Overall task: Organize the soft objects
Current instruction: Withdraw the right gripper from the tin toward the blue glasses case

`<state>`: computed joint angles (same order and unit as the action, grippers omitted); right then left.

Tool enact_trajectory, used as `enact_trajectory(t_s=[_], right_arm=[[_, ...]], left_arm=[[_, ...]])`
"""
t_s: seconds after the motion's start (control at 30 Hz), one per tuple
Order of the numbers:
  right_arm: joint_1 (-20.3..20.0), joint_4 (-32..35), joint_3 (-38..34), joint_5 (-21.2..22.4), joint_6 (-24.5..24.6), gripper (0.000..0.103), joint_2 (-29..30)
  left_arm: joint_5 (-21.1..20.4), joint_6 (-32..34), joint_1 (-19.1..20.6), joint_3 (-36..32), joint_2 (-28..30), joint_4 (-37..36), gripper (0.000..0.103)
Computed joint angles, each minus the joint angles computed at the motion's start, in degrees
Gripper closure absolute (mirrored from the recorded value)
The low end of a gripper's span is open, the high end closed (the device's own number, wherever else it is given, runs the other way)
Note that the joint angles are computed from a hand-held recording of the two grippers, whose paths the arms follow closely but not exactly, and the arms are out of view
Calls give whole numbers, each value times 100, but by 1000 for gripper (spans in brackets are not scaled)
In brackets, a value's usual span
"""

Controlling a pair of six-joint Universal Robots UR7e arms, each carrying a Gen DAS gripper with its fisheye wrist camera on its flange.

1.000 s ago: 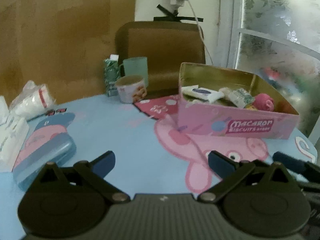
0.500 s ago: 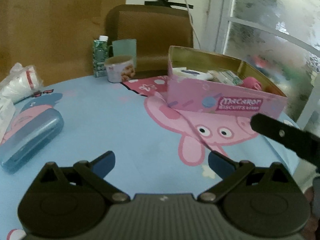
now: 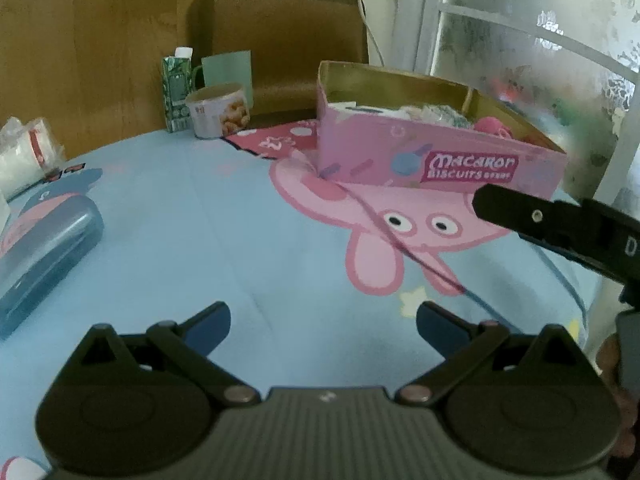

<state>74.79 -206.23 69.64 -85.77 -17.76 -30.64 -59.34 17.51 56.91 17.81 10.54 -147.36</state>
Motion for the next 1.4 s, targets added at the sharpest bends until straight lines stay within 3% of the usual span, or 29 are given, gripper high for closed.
enact_trajectory(t_s=[0.4, 0.9, 1.23, 1.33, 1.4], right_arm=[[77, 381, -192, -128, -168, 20, 105], [361, 992, -550, -223, -920, 20, 419], [595, 1965, -1417, -99, -1491, 20, 863], [673, 2586, -2049, 41, -1511, 20, 1116], [735, 3229, -2741, 183, -1492, 20, 1402]], left_arm=[[191, 57, 90, 112, -79, -125, 0], [606, 133, 268, 1556, -842, -1412, 0], [857, -9, 480, 2691, -1503, -2578, 0], [833, -269, 588, 2982, -1700, -3001, 0], [539, -683, 705, 3219, -1878, -3268, 0]])
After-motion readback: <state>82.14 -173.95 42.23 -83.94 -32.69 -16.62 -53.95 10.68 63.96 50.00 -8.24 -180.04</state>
